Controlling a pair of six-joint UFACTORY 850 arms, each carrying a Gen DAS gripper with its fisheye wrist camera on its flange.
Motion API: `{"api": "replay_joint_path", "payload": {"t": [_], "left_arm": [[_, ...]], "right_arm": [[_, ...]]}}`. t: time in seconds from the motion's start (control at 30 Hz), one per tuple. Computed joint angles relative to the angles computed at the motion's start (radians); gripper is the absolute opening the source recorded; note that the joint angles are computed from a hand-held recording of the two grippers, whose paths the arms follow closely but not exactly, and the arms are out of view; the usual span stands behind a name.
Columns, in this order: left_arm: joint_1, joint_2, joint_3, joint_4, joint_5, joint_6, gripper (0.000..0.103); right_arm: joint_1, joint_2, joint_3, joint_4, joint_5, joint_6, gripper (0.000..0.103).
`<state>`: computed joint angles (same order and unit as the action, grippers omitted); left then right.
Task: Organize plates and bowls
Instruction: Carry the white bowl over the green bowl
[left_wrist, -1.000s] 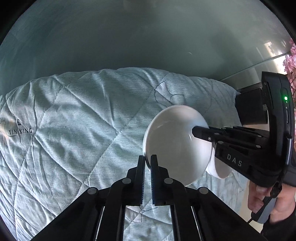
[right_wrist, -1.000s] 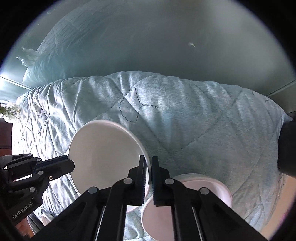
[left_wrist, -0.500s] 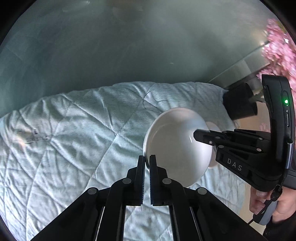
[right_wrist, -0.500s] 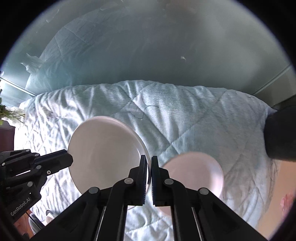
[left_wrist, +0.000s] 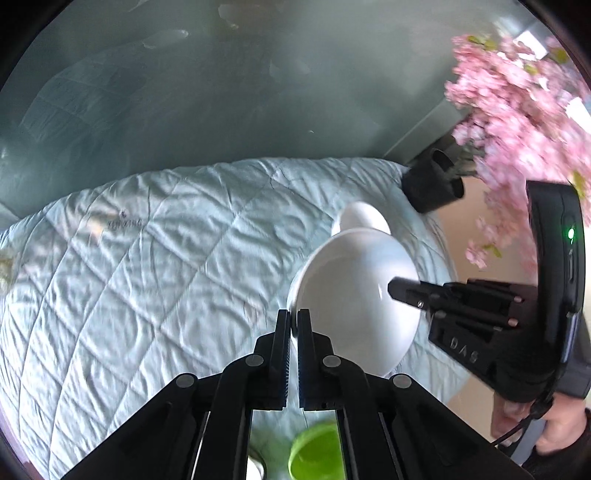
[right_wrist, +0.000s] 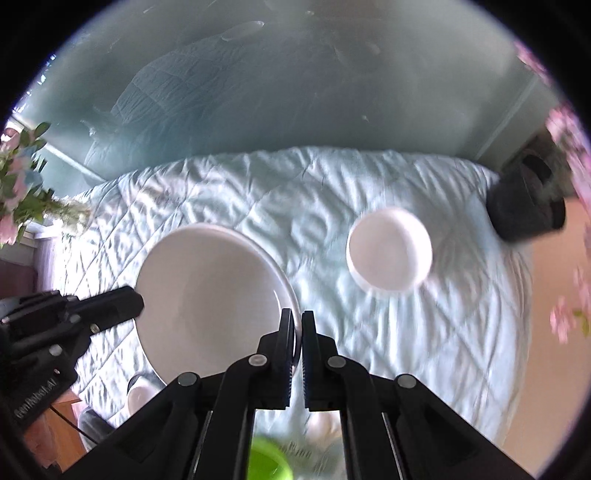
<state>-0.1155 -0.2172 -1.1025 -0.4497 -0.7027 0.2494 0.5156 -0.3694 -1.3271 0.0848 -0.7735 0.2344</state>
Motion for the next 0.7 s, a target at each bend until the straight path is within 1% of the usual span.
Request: {"api": "replay_joint_path", "payload": {"t": [0.13, 0.27, 0.4, 0.53, 0.7], "left_arm": [[-0.032, 0.14, 0.109, 0.051, -0.021, -0.038, 0.0], [-0.055, 0.256, 0.204, 0.052, -0.043, -0.061, 0.0], [-0.093, 0.358, 0.271, 0.082, -0.063, -0.123, 0.0], [-0.13, 0.416, 0.315, 0.102, -0.076, -0.176, 0.0], [-0.153, 0.471, 0.387, 0.067, -0.079, -0.205, 0.0]], "right_arm": [[0.036, 0.103, 0.102, -0.003, 0.009, 0.061, 0.003], [0.07, 0.216, 0.204, -0.009, 0.016, 0.125, 0.003], [0.101, 0.299, 0.288, -0.002, 0.022, 0.163, 0.003], [0.124, 0.357, 0.353, 0.005, 0.022, 0.192, 0.003], [0.148, 0.411, 0.414, -0.004, 0.019, 0.228, 0.003]]}}
